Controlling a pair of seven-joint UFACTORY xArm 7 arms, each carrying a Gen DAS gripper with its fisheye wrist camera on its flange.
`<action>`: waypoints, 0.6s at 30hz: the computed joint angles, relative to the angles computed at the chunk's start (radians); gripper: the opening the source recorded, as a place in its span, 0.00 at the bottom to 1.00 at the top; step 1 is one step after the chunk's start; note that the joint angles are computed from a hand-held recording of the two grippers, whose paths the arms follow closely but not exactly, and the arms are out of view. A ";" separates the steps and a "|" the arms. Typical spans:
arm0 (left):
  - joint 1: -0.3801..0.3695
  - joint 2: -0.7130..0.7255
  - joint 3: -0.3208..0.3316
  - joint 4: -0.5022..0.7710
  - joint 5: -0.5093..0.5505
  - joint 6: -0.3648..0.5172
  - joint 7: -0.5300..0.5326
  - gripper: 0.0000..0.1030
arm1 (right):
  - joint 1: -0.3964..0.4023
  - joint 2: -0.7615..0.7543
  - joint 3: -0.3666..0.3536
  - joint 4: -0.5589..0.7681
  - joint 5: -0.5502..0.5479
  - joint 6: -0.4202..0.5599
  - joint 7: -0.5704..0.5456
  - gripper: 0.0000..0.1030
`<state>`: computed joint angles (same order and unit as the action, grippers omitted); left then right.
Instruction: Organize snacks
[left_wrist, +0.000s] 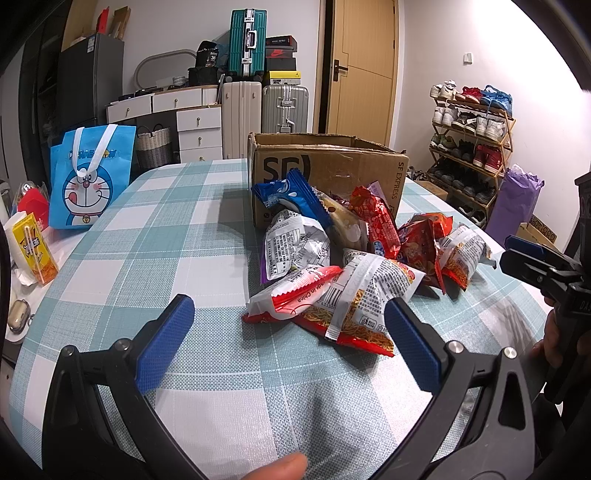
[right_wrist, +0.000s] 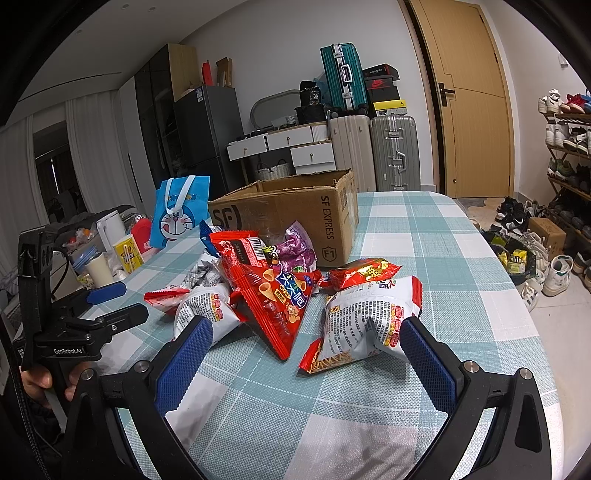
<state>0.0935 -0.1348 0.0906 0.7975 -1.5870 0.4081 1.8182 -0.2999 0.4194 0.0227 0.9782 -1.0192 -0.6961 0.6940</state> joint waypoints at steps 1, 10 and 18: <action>0.000 0.000 0.000 0.000 -0.001 -0.002 0.000 1.00 | 0.001 -0.001 0.000 -0.003 0.002 0.000 -0.002 1.00; -0.007 0.002 -0.006 -0.004 0.006 -0.018 -0.002 1.00 | 0.006 -0.001 0.003 0.002 0.011 0.026 -0.018 1.00; 0.005 0.056 -0.001 0.041 0.164 0.016 -0.178 1.00 | -0.025 -0.005 0.027 0.051 -0.060 0.108 0.092 1.00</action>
